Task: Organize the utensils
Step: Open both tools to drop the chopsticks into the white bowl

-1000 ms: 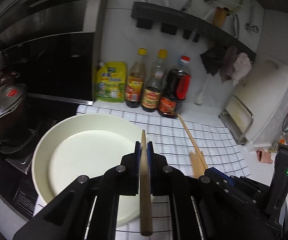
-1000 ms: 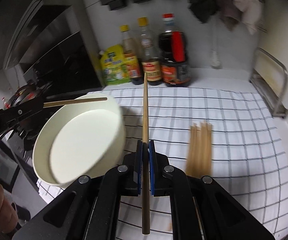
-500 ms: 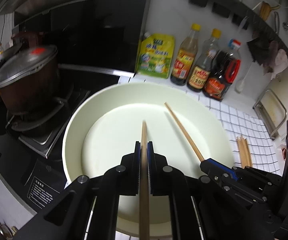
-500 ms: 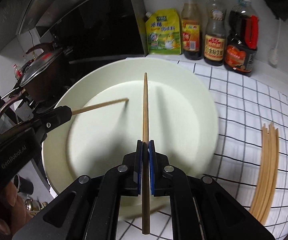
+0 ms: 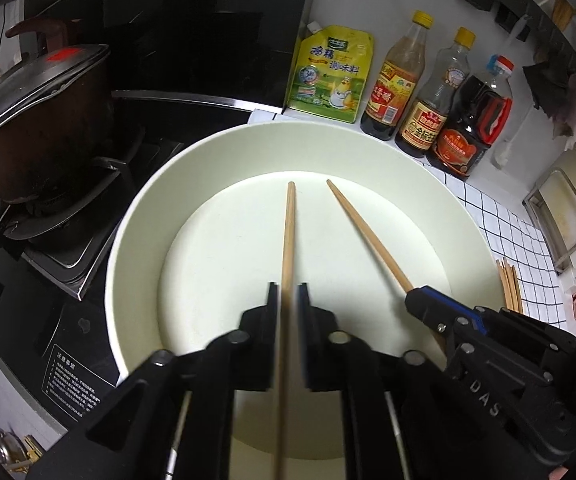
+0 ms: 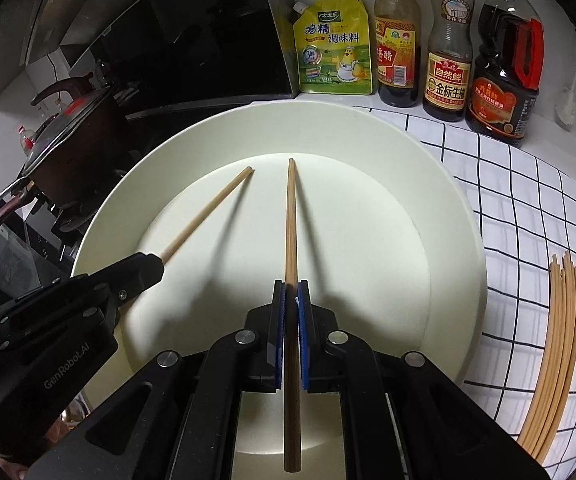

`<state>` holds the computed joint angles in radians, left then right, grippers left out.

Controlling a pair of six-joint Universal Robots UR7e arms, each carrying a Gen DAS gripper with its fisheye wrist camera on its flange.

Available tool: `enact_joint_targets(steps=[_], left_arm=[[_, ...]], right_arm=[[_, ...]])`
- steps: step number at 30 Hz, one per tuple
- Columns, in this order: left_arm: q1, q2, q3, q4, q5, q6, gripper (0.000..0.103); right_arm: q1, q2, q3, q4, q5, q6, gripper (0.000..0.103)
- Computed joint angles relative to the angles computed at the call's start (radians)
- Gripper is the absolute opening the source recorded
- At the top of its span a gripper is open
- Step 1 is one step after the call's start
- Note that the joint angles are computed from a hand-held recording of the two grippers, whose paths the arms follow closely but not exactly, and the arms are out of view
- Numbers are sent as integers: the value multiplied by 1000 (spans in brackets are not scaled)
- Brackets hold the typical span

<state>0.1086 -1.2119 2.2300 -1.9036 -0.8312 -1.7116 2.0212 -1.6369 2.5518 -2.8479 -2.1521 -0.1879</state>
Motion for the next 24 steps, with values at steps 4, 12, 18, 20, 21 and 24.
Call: enact_joint_targets(steps=[4, 12, 18, 20, 21, 24], left_arm=[[-26, -19, 0, 62, 27, -62, 58], [-70, -40, -13, 153, 25, -134, 61], [-111, -36, -18, 193, 7, -182, 64], [-123, -25, -25, 205, 1, -192, 65], [-129, -19, -28, 210, 0, -195, 65], [-150, 3, -39, 212, -5, -197, 66]], right_arm=[[-3, -21, 1, -6, 10, 3, 13], [16, -88, 23, 0, 5, -5, 20], [38, -184, 59, 24, -11, -15, 20], [40, -223, 72, 37, -20, -18, 20], [42, -236, 76, 42, -23, -17, 20], [37, -308, 90, 77, -21, -21, 20]])
